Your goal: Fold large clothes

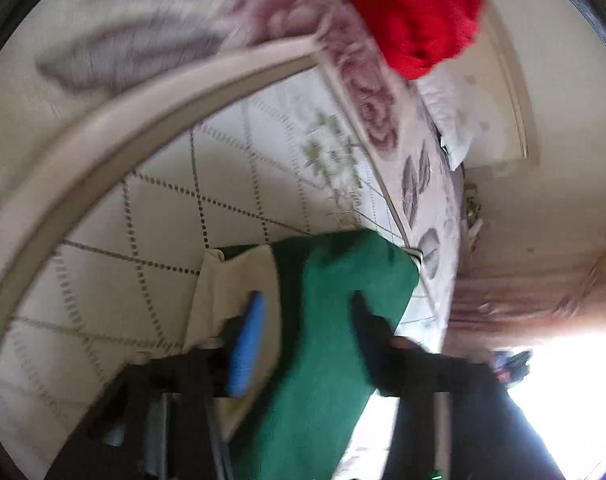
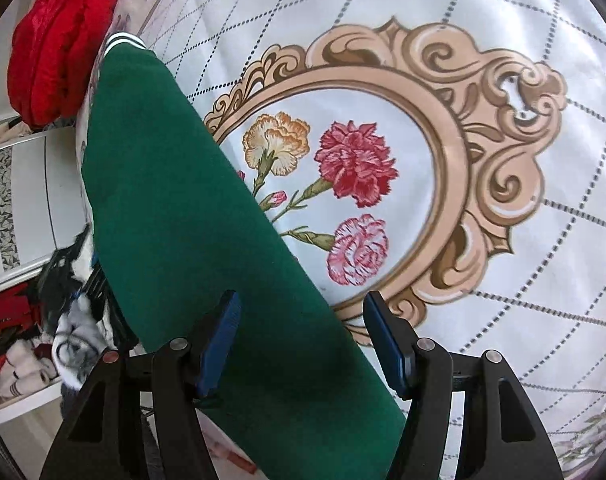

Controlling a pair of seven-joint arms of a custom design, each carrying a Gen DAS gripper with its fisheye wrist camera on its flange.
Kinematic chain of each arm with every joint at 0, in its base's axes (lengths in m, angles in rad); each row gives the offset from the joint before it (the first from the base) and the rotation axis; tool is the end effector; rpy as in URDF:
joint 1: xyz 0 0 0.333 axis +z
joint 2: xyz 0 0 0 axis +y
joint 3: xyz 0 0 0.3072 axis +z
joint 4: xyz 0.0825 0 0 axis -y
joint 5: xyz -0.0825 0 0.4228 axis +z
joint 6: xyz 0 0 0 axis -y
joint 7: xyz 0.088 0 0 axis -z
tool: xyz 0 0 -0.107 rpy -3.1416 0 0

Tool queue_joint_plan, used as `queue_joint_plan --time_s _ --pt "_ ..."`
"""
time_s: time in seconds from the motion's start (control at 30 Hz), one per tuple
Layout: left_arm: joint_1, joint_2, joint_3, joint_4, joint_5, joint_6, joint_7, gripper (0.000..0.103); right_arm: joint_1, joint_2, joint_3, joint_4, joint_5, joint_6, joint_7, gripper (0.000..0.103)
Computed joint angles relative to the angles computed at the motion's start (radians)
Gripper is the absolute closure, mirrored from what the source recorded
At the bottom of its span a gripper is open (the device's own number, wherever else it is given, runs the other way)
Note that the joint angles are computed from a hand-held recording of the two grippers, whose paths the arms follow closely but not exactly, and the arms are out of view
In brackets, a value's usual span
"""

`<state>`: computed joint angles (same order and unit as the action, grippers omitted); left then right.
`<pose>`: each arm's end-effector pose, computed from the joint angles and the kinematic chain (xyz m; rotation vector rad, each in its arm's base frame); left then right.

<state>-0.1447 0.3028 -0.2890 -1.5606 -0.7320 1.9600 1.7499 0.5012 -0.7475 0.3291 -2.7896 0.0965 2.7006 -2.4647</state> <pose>0.6262 -0.3143 0.4882 1.4389 -2.0370 0.7240 0.2809 0.2918 0.4517 -0.0868 2.5345 0.3994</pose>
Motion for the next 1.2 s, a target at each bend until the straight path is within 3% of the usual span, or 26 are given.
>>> queue_joint_plan --time_s 0.07,0.13,0.17,0.27,0.4,0.5,0.57,0.6,0.63,0.67,0.7,0.8,0.97,1.03,1.2 --pt "-0.014 -0.064 -0.003 -0.064 0.046 0.014 0.073 0.050 0.016 -0.016 -0.003 -0.002 0.006 -0.025 -0.002 0.037" --pt "-0.070 -0.049 0.019 -0.079 0.250 0.017 0.038 0.050 0.033 -0.017 -0.008 0.003 0.012 -0.033 -0.015 0.037" --pt "-0.078 -0.036 0.028 -0.095 0.297 0.018 0.012 0.047 0.045 -0.010 -0.017 0.011 0.017 -0.043 -0.031 0.037" --pt "-0.011 -0.008 0.028 -0.112 0.138 -0.037 -0.039 0.047 0.072 0.021 -0.032 0.047 0.033 -0.072 -0.077 0.037" --pt "0.041 -0.169 0.037 -0.210 0.024 -0.046 0.078 0.048 0.082 0.008 -0.025 0.083 0.027 -0.136 -0.127 0.037" --pt "0.034 -0.260 0.066 -0.280 0.040 -0.080 0.135 0.033 0.097 -0.005 -0.005 0.109 0.032 -0.205 -0.131 0.037" --pt "0.008 -0.276 0.069 -0.328 0.116 -0.104 0.151 0.033 0.111 -0.016 0.013 0.108 0.046 -0.210 -0.108 0.037" --pt "-0.002 -0.280 0.070 -0.357 0.132 -0.106 0.152 0.035 0.122 -0.022 0.025 0.105 0.057 -0.209 -0.089 0.037" --pt "-0.012 -0.293 0.071 -0.387 0.146 -0.071 0.160 0.056 0.135 -0.033 0.030 0.098 0.067 -0.213 -0.075 0.037" --pt "-0.019 -0.326 0.072 -0.440 0.136 -0.014 0.201 0.068 0.151 -0.039 0.039 0.095 0.078 -0.215 -0.059 0.037" --pt "-0.021 -0.337 0.083 -0.459 0.086 -0.008 0.230 0.082 0.165 -0.037 0.043 0.096 0.087 -0.218 -0.048 0.037" --pt "-0.017 -0.334 0.105 -0.456 0.043 -0.019 0.223 0.083 0.189 -0.019 0.050 0.125 0.088 -0.259 -0.040 0.037" --pt "-0.005 -0.432 0.135 -0.461 0.036 -0.145 0.228 0.068 0.236 -0.017 0.051 0.098 0.121 -0.231 -0.026 0.037" --pt "-0.002 -0.514 0.154 -0.498 0.042 -0.168 0.245 0.042 0.251 -0.002 0.058 0.106 0.126 -0.210 -0.020 0.037" --pt "0.038 -0.743 0.217 -0.712 0.199 -0.273 0.240 0.040 0.296 0.056 0.078 0.146 0.143 -0.174 -0.008 0.037"
